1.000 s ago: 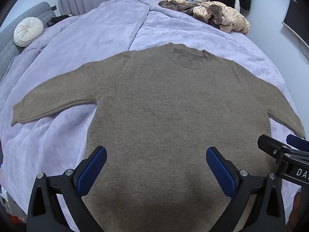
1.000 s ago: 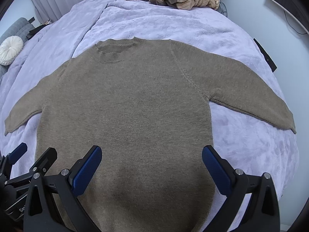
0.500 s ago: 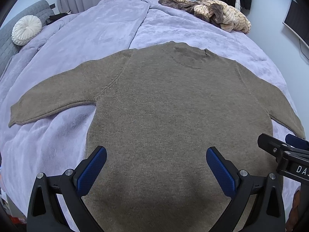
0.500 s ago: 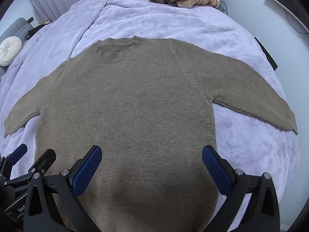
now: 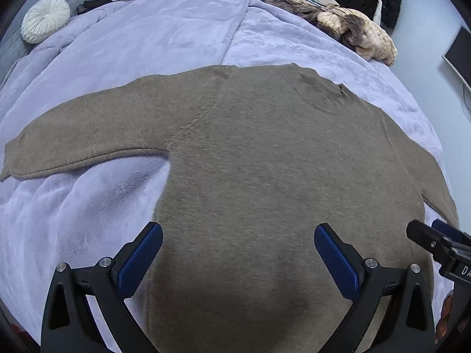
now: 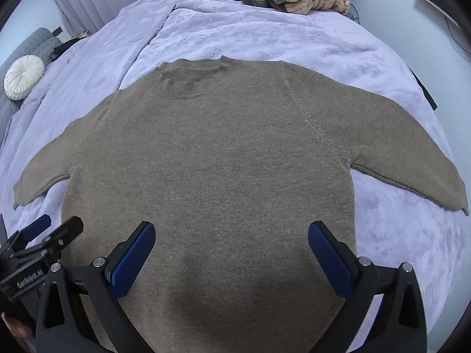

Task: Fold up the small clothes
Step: 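Grasp the sleeve cuff with the left gripper and fold it across the sweater body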

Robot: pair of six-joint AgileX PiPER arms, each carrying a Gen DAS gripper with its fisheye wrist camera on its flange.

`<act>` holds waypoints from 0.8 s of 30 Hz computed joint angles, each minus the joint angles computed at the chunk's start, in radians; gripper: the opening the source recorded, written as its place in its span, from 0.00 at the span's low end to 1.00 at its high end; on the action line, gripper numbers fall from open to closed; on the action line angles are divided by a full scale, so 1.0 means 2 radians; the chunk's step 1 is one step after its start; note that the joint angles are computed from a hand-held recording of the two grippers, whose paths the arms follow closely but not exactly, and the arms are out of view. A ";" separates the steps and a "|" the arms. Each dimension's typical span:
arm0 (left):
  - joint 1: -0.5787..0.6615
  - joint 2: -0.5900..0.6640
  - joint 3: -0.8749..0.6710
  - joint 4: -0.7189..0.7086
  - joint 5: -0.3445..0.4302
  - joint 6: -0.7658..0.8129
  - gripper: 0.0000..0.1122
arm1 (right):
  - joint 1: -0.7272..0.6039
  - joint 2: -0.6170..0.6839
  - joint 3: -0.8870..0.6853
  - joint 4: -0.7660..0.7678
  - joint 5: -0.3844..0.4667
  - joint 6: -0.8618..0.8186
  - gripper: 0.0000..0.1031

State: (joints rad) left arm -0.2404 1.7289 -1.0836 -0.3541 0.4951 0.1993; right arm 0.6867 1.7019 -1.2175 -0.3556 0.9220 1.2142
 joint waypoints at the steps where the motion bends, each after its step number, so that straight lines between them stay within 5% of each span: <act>1: 0.026 0.005 -0.001 -0.033 0.000 0.037 0.92 | -0.001 0.003 0.000 0.008 -0.006 -0.005 1.00; 9: 0.239 0.073 -0.054 -0.210 -0.012 0.234 0.92 | 0.024 0.050 -0.051 0.021 -0.037 -0.028 1.00; 16: 0.374 0.237 -0.244 -0.250 0.126 0.199 0.92 | 0.039 0.105 -0.123 0.045 -0.024 -0.065 1.00; 20: 0.378 0.239 -0.240 -0.281 0.103 0.218 0.87 | 0.046 0.123 -0.149 0.053 -0.012 -0.077 1.00; 23: 0.359 0.227 -0.230 -0.268 0.077 0.210 0.43 | 0.048 0.125 -0.153 0.056 -0.009 -0.082 1.00; 24: 0.359 0.230 -0.237 -0.271 0.084 0.217 0.17 | 0.047 0.124 -0.151 0.058 -0.011 -0.083 1.00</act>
